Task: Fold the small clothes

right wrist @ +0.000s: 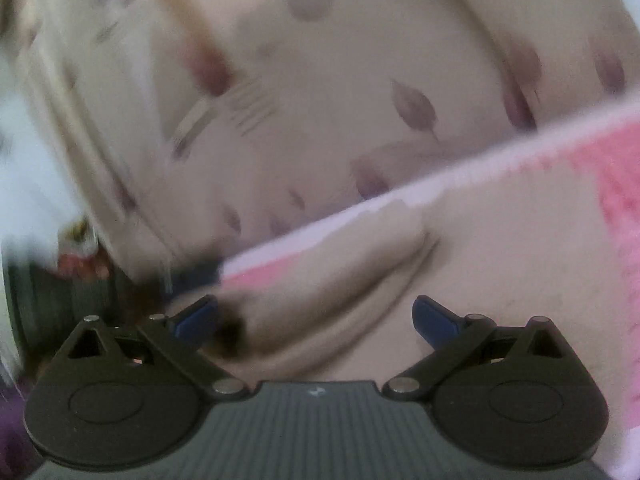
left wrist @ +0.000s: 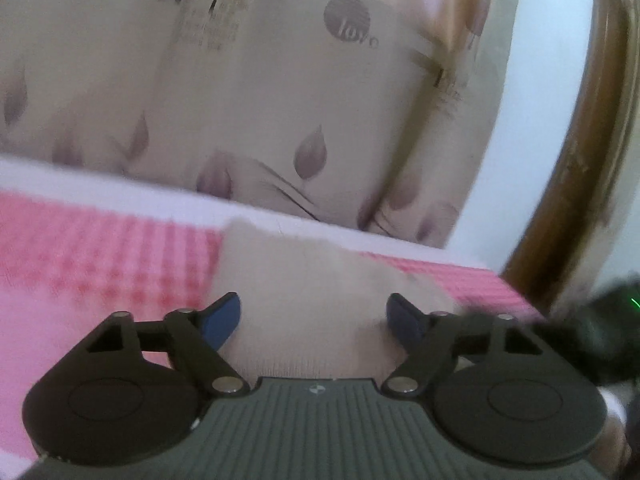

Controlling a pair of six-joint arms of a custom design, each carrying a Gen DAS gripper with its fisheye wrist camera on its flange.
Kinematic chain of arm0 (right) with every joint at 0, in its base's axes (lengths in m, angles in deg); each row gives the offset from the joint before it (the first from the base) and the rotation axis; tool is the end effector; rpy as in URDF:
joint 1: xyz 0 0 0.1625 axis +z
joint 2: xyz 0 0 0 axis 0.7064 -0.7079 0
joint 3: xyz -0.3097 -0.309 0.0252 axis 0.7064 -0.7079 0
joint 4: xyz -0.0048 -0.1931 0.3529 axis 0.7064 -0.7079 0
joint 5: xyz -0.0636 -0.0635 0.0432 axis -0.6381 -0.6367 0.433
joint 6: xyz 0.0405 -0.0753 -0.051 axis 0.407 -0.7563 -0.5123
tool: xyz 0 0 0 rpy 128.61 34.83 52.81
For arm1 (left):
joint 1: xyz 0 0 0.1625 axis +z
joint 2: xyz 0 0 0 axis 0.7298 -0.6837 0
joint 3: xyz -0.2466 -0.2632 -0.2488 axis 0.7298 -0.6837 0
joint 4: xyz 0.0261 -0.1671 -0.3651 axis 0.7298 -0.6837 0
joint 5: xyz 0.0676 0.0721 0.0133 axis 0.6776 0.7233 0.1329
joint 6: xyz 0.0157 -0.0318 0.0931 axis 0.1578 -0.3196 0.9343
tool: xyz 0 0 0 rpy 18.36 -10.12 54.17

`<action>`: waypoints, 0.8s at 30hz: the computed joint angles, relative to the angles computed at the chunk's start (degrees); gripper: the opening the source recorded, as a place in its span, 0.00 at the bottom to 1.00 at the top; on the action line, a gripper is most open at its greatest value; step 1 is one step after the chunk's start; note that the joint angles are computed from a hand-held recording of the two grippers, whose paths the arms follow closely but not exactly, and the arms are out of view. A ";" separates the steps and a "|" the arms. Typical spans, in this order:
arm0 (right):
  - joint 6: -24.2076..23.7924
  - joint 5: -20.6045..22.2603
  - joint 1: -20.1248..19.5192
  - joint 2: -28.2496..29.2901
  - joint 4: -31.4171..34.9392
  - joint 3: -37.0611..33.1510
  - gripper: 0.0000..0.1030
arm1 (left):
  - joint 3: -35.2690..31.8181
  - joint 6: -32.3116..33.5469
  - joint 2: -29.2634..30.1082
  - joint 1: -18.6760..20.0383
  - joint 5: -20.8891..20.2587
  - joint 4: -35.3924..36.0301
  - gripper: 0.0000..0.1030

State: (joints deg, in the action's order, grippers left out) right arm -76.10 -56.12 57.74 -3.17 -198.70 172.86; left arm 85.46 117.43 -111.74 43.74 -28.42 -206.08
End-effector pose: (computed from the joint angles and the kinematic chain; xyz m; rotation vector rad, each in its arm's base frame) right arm 0.2385 -0.4588 -0.1366 -0.2303 2.6876 -1.3842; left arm 0.1230 -0.4914 0.3086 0.9190 2.6591 -1.1682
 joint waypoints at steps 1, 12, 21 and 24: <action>2.40 -0.13 -0.29 -0.32 1.59 -0.86 1.00 | 0.39 0.04 0.59 1.42 -2.50 -1.02 0.74; 7.10 -3.50 1.07 -2.11 19.23 -9.80 0.86 | 3.38 12.49 1.21 2.25 -6.56 1.60 0.80; -3.79 -17.37 6.42 0.65 18.26 -15.43 0.23 | 0.82 -0.26 2.17 6.81 -14.74 -4.17 1.00; -5.29 -18.11 6.22 -0.46 15.61 -13.95 0.21 | -0.54 -8.51 3.12 7.81 -14.15 -7.69 1.00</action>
State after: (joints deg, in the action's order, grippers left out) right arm -81.39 -74.22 63.96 -3.63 -183.09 158.91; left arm 84.92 108.92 -108.62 51.55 -42.57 -213.77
